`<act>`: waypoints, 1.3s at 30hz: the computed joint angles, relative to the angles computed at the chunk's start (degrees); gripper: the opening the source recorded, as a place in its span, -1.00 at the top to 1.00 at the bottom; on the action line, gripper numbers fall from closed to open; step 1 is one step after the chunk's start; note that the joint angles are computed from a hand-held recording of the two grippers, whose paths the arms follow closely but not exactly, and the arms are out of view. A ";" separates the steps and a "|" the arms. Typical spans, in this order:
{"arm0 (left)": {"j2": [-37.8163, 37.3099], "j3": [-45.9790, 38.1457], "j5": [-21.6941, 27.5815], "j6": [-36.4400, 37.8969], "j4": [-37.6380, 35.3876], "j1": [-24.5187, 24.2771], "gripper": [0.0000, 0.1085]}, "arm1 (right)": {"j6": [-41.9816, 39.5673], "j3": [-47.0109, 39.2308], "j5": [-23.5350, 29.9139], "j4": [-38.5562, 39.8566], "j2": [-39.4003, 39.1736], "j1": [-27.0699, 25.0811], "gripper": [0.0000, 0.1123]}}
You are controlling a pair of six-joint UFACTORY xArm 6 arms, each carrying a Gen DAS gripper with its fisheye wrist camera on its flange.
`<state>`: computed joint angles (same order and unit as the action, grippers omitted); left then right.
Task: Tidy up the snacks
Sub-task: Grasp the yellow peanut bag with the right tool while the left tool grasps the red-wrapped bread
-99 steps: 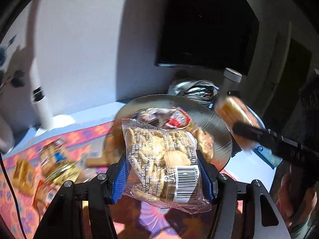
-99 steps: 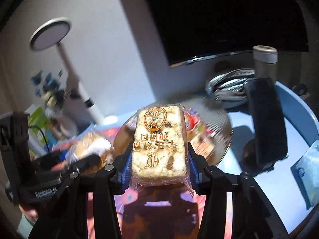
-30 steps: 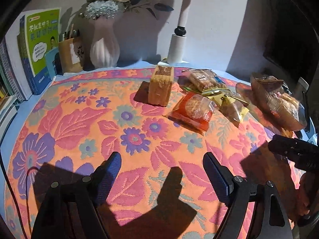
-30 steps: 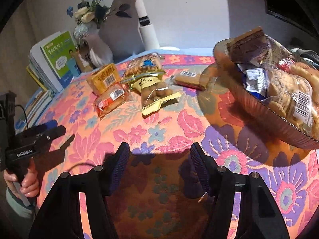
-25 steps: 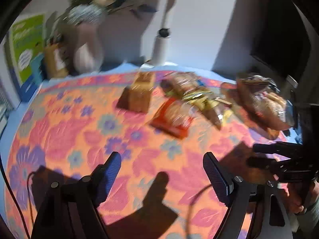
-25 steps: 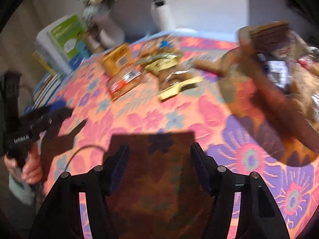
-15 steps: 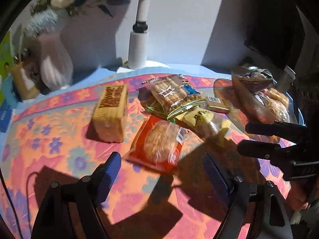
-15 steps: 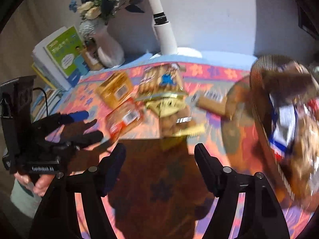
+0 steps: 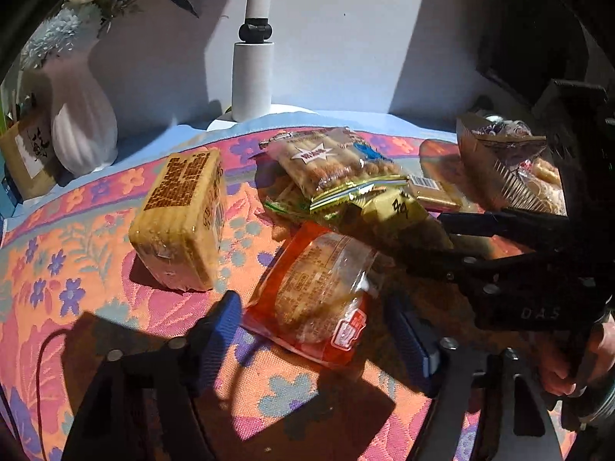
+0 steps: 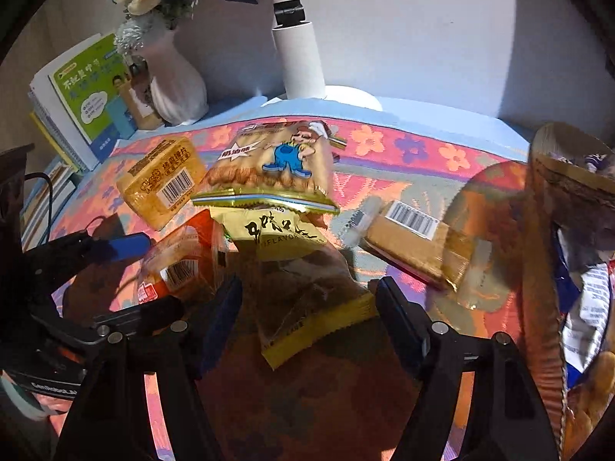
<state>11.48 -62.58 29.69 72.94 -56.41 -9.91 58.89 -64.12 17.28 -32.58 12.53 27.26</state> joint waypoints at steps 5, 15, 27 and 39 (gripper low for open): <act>-0.70 1.32 -2.80 2.05 -1.43 -1.13 -0.01 | 2.00 -0.82 1.18 -1.88 0.54 0.04 -0.12; -6.26 7.28 -4.76 0.73 -2.41 0.02 0.29 | 9.58 3.78 3.33 -9.65 -4.70 2.30 0.16; -22.49 22.71 4.68 2.60 -2.24 6.77 0.31 | 25.52 18.41 19.82 -14.42 -20.85 13.72 0.10; -16.62 15.24 5.64 6.77 -4.44 6.86 -0.76 | 25.10 26.15 7.66 -15.12 -28.84 12.08 -0.32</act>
